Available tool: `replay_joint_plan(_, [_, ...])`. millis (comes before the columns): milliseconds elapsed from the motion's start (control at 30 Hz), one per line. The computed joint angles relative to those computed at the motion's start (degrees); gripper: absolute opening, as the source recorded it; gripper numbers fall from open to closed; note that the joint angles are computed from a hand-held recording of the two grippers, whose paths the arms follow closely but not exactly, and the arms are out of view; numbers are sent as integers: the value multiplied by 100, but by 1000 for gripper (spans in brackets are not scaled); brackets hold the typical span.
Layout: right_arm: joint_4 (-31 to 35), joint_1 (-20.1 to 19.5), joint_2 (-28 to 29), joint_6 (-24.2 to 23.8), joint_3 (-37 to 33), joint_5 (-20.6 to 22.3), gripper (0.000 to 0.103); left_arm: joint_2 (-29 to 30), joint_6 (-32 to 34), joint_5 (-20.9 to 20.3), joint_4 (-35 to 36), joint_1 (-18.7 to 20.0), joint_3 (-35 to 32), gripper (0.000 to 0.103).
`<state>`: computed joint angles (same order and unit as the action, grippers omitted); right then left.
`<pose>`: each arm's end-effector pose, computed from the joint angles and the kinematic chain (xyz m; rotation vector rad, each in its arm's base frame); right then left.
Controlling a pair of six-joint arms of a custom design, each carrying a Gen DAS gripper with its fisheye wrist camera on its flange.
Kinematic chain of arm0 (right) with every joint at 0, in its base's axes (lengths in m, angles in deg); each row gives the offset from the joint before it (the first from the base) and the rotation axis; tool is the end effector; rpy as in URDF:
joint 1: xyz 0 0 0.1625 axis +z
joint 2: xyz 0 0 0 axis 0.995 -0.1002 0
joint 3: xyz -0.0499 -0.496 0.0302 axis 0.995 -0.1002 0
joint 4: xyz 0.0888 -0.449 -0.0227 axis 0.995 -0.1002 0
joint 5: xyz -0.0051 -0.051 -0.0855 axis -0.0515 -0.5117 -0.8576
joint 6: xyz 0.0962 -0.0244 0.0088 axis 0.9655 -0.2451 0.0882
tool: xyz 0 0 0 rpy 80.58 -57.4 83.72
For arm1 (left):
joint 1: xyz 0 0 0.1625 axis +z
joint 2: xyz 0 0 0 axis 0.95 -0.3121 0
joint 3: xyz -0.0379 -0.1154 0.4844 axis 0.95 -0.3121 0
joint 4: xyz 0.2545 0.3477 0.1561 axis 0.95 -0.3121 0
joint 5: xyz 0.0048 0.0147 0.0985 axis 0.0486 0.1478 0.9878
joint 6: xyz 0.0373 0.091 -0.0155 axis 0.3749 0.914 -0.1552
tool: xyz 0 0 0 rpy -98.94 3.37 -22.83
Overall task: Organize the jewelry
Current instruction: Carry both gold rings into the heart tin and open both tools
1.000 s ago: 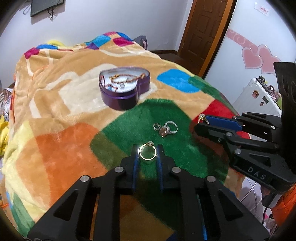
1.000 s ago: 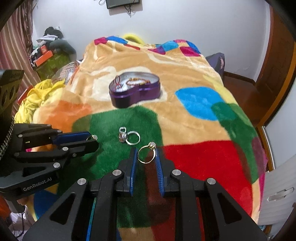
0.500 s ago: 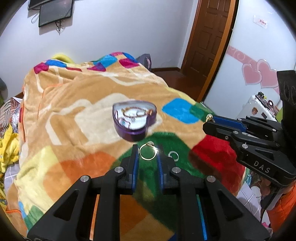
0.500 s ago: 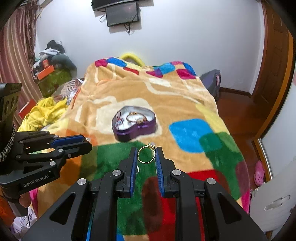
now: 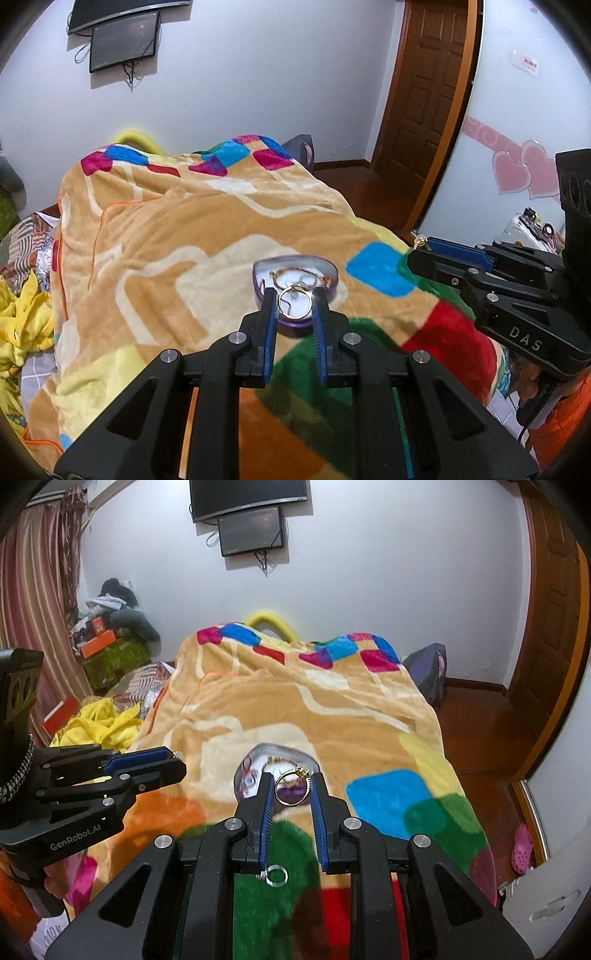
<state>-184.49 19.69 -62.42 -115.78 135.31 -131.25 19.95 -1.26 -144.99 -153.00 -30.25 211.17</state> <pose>0.1850 -0.4067 0.2206 0.5151 -2.2661 1.0527 -0.2807 -0.4954 0.1150 1.0382 2.4820 -0.7438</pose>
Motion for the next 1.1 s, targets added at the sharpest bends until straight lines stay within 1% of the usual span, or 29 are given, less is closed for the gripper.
replay_joint_plan(233, [65,-39,118,-83,-261,136,17,117,133,-22,-120,171,-224,17])
replay_joint_plan(400, [199,-155,230,-134,-441,227,17,247,161,-64,-107,297,-388,17])
replay_joint_plan(600, [603,-356,341,-67,-647,335,17,446,194,-170,13,462,-605,17])
replay_joint_plan(733, [935,-451,399,-57,-770,342,17,583,167,-335,233,607,-798,17])
replay_joint_plan(933, [1494,-574,390,-77,-908,360,18,754,67,-692,635,849,-1117,17])
replay_joint_plan(1100, [1746,-646,388,-84,-967,347,18,846,85,-796,810,922,-1269,17])
